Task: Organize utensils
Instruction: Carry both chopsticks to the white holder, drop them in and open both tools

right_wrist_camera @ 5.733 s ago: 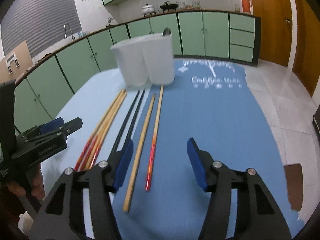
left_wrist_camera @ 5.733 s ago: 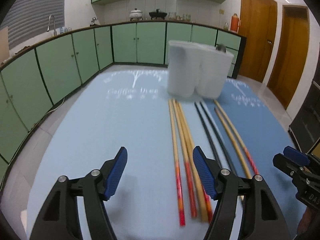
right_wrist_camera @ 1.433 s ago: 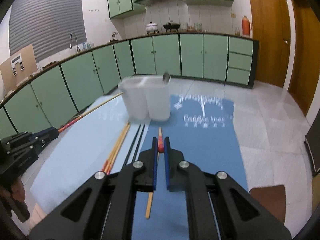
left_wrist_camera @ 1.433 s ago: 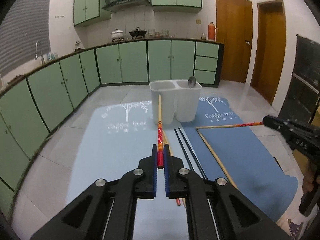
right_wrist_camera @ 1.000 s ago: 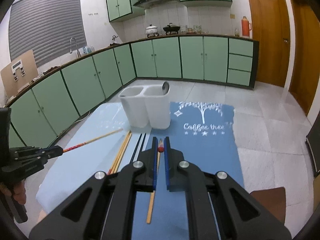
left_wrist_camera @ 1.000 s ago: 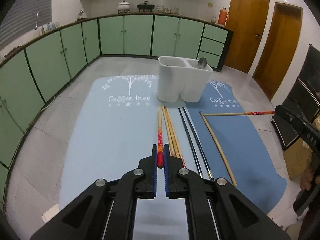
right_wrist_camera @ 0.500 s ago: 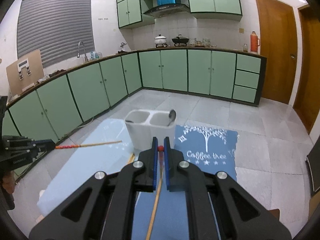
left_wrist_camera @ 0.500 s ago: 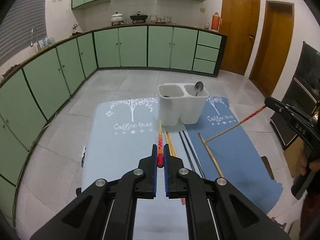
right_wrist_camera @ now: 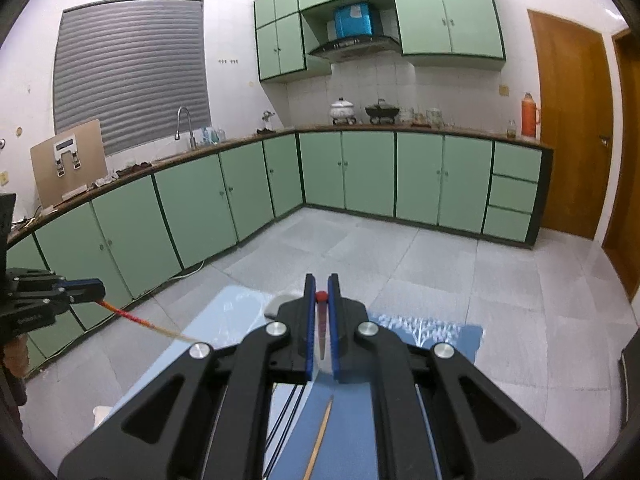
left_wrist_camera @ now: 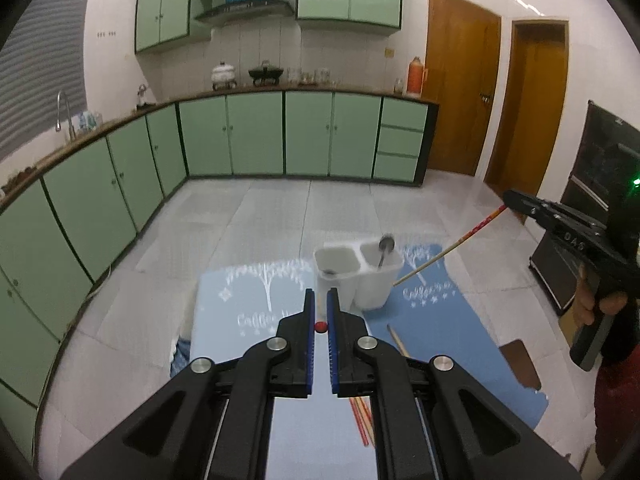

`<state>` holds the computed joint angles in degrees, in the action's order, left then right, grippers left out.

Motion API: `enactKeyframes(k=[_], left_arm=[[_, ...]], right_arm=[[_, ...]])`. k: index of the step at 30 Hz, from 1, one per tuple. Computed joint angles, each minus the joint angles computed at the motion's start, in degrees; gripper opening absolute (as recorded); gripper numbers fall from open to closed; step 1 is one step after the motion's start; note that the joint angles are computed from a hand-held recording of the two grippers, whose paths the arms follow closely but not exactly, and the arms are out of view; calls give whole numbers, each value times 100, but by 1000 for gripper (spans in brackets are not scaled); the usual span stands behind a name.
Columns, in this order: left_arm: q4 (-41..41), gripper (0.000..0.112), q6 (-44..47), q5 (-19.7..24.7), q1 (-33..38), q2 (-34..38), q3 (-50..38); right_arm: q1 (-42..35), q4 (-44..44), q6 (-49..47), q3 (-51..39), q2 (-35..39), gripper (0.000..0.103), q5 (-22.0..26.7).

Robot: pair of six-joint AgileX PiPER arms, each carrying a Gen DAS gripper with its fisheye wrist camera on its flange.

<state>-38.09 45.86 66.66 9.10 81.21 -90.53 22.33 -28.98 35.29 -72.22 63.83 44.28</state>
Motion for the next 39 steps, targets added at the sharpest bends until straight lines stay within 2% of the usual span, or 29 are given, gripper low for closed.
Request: enactKeyframes(k=[4, 10, 14, 19, 25, 32, 39], left_arm=[[21, 6, -181, 23, -197, 252, -623], [154, 6, -602, -53, -575, 742, -1322], [232, 6, -967, -99, -889, 1189, -2154], [424, 6, -1442, -317, -1358, 1787, -3173], [875, 6, -2044, -692, -1996, 2703, -4293], [1402, 6, -2461, -800, -2407, 3448, -4606], [1677, 6, -2429, -1145, -2565, 3625, -4152]], right_arm=[[-410, 625, -611, -388, 260, 5, -115], [-719, 1069, -1133, -892, 592, 5, -154], [-987, 1363, -1581, -1419, 899, 5, -63], [-1304, 1748, -2026, -1917, 1324, 5, 58], [-1534, 2057, -2325, -1835, 1644, 5, -28], [-1632, 2247, -2391, -1624, 2039, 5, -263], [-1667, 2478, -2434, -1504, 2325, 5, -417]])
